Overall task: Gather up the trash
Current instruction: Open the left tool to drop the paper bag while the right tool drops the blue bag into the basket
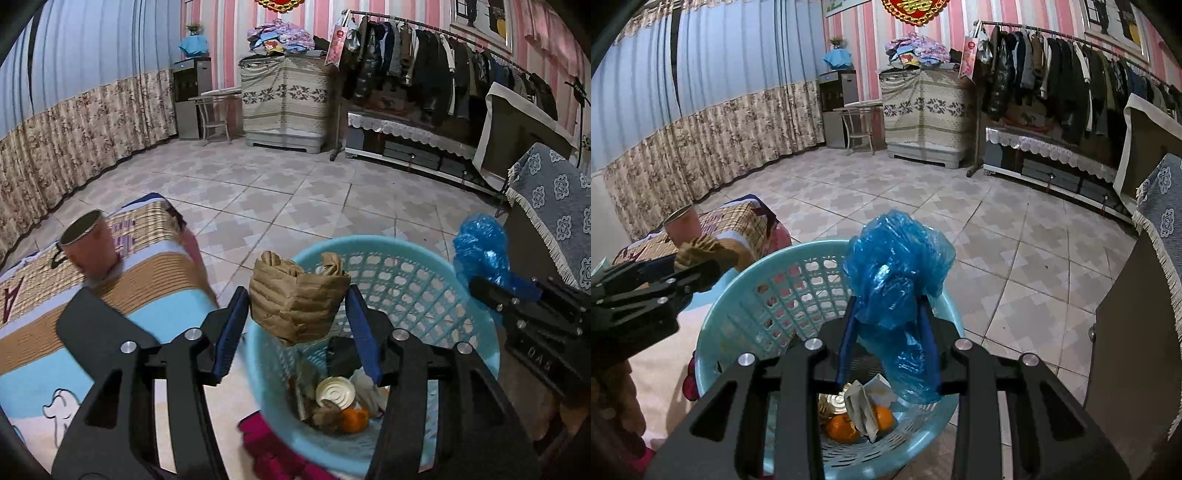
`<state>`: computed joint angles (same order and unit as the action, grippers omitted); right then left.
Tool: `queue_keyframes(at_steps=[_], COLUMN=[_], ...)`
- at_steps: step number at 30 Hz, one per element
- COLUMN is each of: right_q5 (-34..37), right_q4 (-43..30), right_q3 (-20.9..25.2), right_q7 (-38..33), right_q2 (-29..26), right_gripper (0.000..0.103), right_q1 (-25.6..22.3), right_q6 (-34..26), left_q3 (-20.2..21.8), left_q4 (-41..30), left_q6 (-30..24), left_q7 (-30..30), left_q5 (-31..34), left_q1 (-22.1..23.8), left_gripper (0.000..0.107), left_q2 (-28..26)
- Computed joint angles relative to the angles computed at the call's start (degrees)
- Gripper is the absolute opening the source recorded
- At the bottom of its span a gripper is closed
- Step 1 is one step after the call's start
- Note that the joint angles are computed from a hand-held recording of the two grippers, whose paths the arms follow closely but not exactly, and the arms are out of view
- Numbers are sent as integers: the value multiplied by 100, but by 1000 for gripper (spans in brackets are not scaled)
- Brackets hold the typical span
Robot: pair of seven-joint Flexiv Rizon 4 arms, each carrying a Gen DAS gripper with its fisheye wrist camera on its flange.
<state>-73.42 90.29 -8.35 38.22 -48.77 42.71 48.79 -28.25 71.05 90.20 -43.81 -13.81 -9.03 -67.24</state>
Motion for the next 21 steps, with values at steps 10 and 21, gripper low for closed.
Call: queue_keyframes(at_steps=[10,21], right_q5=[-42,398], right_q4=[-99,-663], right_q3=[-26,-118], right_q7=[-49,-425], right_q2=[-80,-465], right_gripper=[32,69], right_q1=[-21,126], right_q6=[-51,-18], left_q3=[-85,-99], left_q4=[178,910], left_q6=[264,1199], left_q7=[-125,-762], left_q5=[87,665], left_q1=[211,870], left_gripper=[88,98], left_q2=[47,423])
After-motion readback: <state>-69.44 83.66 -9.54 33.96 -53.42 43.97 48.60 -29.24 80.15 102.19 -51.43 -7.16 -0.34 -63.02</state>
